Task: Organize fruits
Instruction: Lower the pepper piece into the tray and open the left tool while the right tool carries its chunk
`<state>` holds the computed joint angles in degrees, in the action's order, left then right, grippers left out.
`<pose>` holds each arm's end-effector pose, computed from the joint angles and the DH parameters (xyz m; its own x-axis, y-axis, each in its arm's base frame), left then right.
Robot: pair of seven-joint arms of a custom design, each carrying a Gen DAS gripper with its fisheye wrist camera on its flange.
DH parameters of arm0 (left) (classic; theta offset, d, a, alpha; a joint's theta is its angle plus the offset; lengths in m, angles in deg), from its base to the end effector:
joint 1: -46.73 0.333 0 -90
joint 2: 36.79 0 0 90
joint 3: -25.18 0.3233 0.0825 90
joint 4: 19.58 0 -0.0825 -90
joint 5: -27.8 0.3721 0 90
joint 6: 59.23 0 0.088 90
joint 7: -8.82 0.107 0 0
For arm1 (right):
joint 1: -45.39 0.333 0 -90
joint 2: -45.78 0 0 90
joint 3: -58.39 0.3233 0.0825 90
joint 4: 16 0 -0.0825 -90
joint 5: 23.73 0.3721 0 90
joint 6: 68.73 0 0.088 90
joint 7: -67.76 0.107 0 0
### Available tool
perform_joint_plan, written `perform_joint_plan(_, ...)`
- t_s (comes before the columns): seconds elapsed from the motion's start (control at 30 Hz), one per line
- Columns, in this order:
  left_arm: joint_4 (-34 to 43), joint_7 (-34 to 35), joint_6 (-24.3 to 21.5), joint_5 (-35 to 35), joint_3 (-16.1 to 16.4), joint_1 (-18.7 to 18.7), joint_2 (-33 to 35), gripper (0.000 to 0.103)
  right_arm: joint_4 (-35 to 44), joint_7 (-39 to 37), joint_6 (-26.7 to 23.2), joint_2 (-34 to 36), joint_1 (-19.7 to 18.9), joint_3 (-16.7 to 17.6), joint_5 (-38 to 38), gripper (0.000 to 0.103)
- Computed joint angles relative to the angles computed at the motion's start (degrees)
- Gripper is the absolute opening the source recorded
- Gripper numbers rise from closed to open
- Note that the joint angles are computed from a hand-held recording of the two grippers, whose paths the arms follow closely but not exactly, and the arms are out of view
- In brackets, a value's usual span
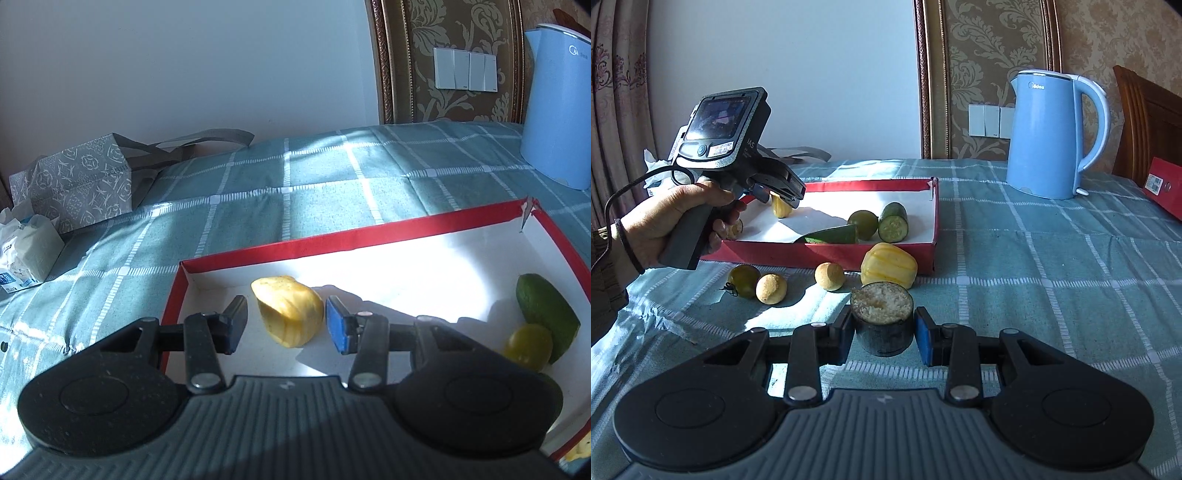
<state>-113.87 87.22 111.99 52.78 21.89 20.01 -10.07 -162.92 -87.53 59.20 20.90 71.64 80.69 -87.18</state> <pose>0.6086 -0.3772 0.4584 -0.5651 -0.8026 -0.1909 -0.4393 0.4886 -0.7539 0.2877 0.2904 0.4415 -0.4080 -0.9103 -0.0698 -0.4453 0.2652 -0.8552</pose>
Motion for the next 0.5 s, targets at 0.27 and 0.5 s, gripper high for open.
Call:
perform_joint_plan(0.27, -3.5, -1.5, 4.6, 1.4, 2.4, -1.4, -2.0, 0.068, 0.4, -0.5, -0.4, 0.1, 0.0, -0.1, 0.1, 0.034)
perform_joint_plan(0.5, -10.5, -3.4, 11.7, 2.9, 7.2, -4.2, -6.8, 0.081, 1.7, -1.0, -0.4, 1.4, -0.2, -0.2, -0.8, 0.034)
